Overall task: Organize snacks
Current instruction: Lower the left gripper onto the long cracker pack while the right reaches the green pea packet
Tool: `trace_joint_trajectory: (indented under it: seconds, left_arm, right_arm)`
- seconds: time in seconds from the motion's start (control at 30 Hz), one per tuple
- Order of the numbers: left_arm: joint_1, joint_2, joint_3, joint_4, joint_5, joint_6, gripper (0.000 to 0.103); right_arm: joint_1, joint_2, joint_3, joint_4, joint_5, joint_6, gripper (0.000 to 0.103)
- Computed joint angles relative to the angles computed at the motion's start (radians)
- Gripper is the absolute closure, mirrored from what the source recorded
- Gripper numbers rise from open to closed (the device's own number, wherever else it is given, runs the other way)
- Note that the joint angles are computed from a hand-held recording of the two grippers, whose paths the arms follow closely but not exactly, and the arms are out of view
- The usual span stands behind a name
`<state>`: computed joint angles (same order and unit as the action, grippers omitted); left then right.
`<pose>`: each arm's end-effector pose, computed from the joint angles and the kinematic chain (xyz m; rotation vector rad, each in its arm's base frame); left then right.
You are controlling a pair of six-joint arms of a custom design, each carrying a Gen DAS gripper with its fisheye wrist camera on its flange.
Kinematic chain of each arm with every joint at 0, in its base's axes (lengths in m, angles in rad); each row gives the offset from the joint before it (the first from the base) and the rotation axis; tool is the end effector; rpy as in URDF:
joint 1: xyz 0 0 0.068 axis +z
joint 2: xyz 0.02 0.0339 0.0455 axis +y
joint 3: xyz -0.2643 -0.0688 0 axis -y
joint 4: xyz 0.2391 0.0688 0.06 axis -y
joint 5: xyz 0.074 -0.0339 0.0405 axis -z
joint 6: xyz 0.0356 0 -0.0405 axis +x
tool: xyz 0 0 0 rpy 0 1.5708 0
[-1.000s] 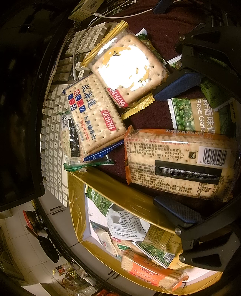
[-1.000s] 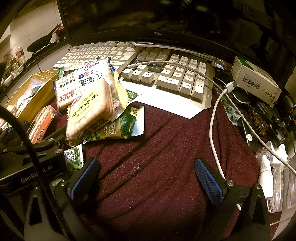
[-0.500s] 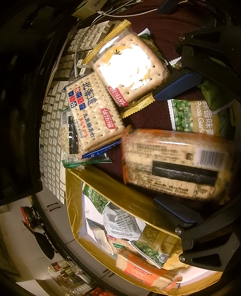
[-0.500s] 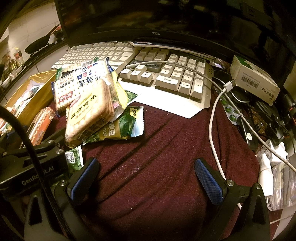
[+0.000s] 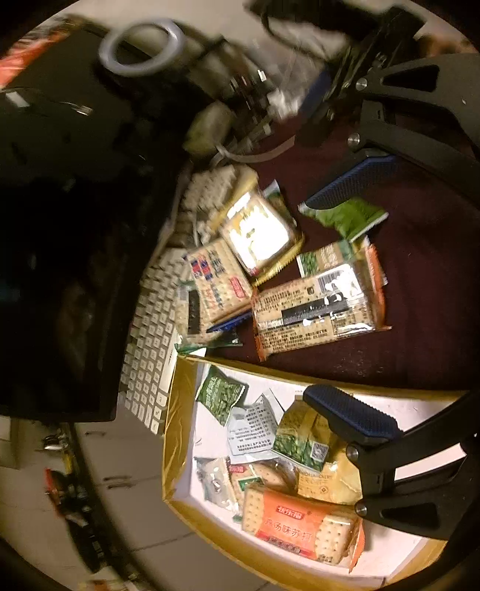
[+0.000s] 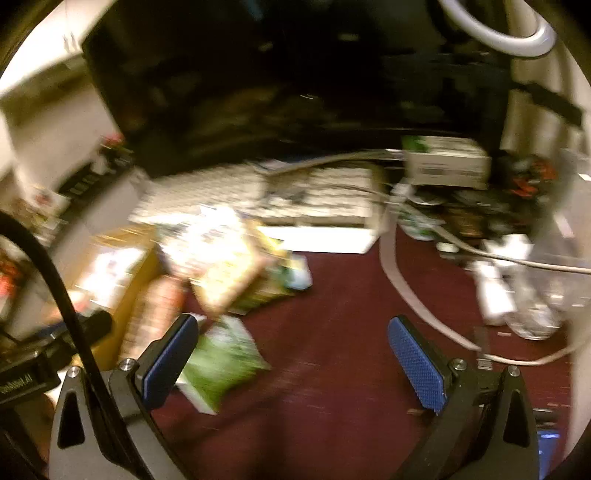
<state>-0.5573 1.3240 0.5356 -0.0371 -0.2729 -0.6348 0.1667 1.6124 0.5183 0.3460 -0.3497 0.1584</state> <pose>0.2087 -0.1188 0.1629 -0.2187 2.3611 -0.2506 0.2670 0.0573 0.1196 -0.1887 2.3230 0.5691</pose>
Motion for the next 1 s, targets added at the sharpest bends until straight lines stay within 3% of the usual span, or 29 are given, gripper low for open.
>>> trace_joint_trajectory:
  seconds: [0.1, 0.13, 0.17, 0.23, 0.3, 0.47, 0.57, 0.67, 0.77, 0.87, 0.93, 1.0]
  left_arm:
    - [0.11, -0.092, -0.029, -0.033, 0.168, 0.028, 0.009]
    - [0.14, -0.128, -0.038, -0.047, 0.21, 0.045, 0.009]
    - [0.147, -0.139, -0.037, -0.054, 0.226, 0.054, 0.009]
    - [0.15, -0.189, -0.039, -0.086, 0.235, 0.079, 0.011]
    - [0.141, -0.202, -0.029, -0.114, 0.227, 0.089, 0.02]
    - [0.131, 0.014, 0.115, -0.188, 0.229, 0.158, 0.025]
    - [0.144, 0.136, 0.206, -0.226, 0.292, 0.168, 0.025]
    - [0.131, 0.231, 0.295, -0.281, 0.265, 0.181, 0.025]
    - [0.138, 0.341, 0.389, -0.335, 0.282, 0.206, 0.026]
    - [0.179, 0.434, 0.454, -0.373, 0.332, 0.202, 0.041]
    - [0.197, 0.443, 0.456, -0.371, 0.317, 0.188, 0.042]
    - [0.215, 0.44, 0.46, -0.397, 0.328, 0.187, 0.049]
  right_arm:
    - [0.038, 0.089, 0.079, -0.049, -0.049, 0.029, 0.005]
    - [0.051, 0.115, 0.091, -0.055, -0.075, 0.028, 0.012]
    - [0.059, 0.13, 0.091, -0.046, -0.093, 0.028, 0.021]
    - [0.105, 0.143, 0.082, -0.043, -0.056, 0.033, 0.022]
    - [0.134, 0.184, 0.094, -0.027, -0.03, 0.034, 0.027]
    - [0.195, 0.208, 0.09, 0.005, 0.053, 0.02, 0.039]
    - [0.174, 0.197, 0.057, 0.017, 0.031, 0.009, 0.044]
    - [0.143, 0.185, -0.004, 0.076, -0.002, 0.012, 0.056]
    - [0.139, 0.188, -0.022, 0.117, -0.013, 0.008, 0.057]
    - [0.132, 0.202, -0.023, 0.139, -0.045, 0.009, 0.055]
    - [0.11, 0.215, -0.021, 0.15, -0.083, 0.017, 0.055]
    - [0.095, 0.222, -0.026, 0.164, -0.108, 0.022, 0.055]
